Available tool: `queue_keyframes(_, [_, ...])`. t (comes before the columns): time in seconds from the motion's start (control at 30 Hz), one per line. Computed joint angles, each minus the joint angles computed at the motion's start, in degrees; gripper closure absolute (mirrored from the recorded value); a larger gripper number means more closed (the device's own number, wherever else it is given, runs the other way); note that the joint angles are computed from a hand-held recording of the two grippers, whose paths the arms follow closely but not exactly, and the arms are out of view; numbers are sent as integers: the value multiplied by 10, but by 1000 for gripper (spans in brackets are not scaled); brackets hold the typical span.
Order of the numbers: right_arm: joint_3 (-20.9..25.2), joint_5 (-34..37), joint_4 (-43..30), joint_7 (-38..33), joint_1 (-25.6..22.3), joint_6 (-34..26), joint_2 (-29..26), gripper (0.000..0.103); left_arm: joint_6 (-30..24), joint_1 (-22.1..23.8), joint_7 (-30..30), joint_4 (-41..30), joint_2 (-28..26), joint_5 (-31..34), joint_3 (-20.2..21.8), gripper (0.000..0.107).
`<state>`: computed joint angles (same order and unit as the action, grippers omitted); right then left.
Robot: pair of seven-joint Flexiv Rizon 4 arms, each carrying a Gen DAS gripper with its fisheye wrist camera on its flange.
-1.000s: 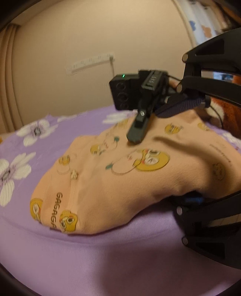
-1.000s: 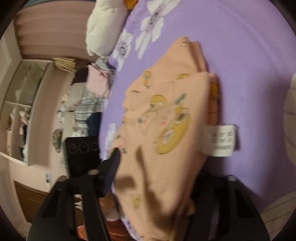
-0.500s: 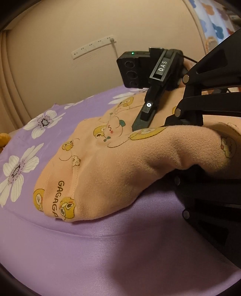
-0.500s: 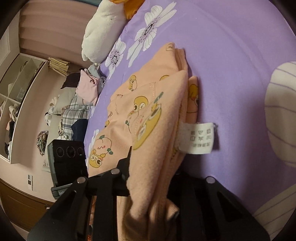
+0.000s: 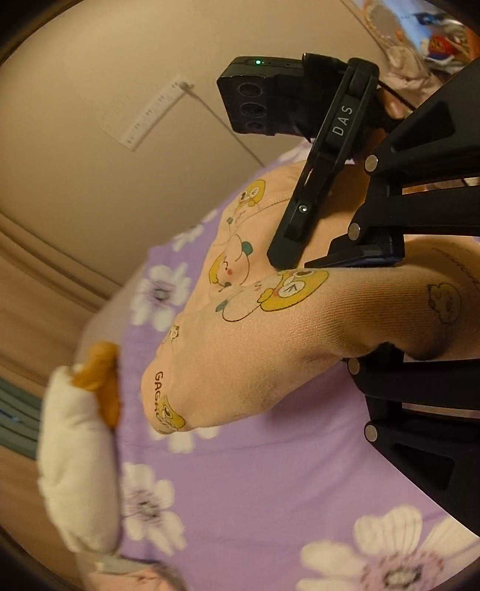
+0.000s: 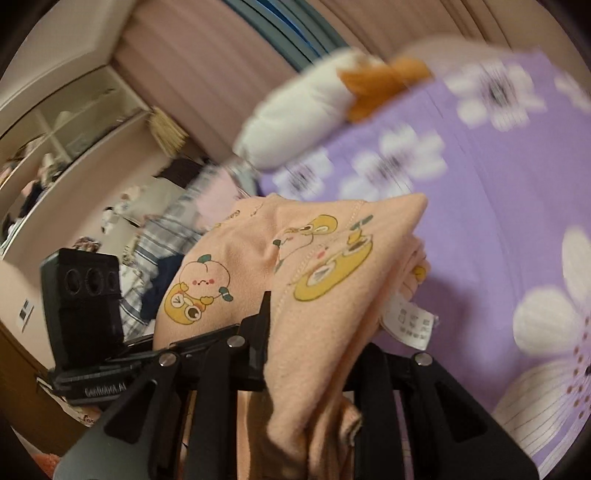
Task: Fold small clothes
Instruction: 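Hold the lifted peach garment up with both tools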
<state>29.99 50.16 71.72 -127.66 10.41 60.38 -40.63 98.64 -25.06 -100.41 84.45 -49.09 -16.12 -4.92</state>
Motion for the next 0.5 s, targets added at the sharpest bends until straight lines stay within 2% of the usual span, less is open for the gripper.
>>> queue_keyframes(0.2, [-5, -22, -19, 21, 33, -20, 7, 82, -7, -124, -56, 53, 40, -26, 183, 83])
queue_keyframes(0.27, [-9, -32, -17, 27, 46, -19, 9, 82, -5, -148, -66, 73, 48, -22, 216, 82])
queue_keyframes(0.37, [-14, -51, -4, 35, 62, -9, 21, 82, 25, -145, -73, 104, 60, -21, 213, 83])
queue_keyframes(0.5, [-23, -84, 14, 49, 86, 14, 34, 82, 63, -97, -59, 132, 73, -27, 151, 83])
